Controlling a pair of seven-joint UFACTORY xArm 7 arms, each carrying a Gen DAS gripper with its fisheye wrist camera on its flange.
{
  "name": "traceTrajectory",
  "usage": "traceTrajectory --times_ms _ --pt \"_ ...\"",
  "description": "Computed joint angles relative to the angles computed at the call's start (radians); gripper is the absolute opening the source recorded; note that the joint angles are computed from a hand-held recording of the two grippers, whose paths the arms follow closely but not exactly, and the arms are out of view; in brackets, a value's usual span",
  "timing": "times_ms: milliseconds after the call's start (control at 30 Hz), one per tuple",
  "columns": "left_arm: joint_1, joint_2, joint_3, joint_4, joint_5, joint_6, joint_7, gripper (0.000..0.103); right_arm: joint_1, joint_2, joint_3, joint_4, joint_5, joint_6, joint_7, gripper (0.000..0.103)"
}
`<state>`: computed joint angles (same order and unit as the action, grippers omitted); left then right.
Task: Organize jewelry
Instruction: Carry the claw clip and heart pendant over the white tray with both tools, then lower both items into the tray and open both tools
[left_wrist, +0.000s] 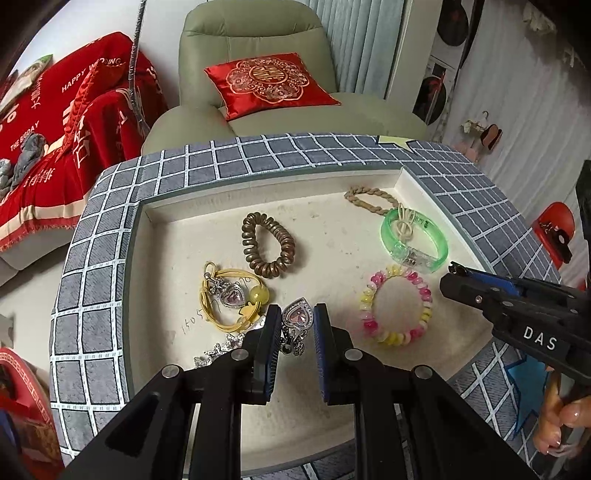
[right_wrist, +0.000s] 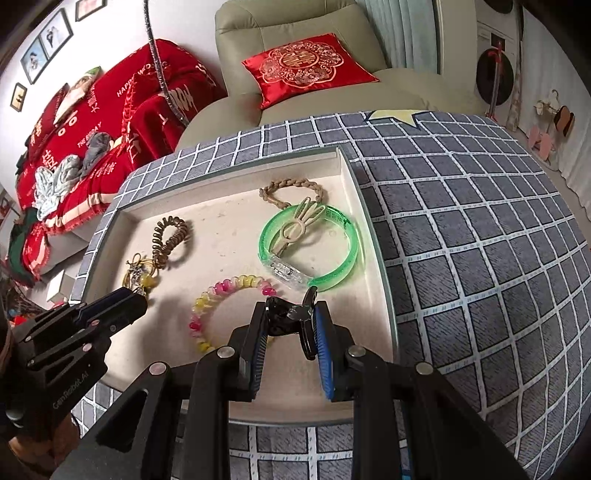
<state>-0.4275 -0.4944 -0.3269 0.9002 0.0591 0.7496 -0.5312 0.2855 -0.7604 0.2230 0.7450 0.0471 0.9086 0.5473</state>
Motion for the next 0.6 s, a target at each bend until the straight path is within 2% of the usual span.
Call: traceTrajectory --times_ms 600 --pt "-0.004 0.043 -0.021 0.012 0.051 0.04 -0.021 0.033 0.002 0.027 -0.001 -0.005 -0.014 0.004 -0.008 0.03"
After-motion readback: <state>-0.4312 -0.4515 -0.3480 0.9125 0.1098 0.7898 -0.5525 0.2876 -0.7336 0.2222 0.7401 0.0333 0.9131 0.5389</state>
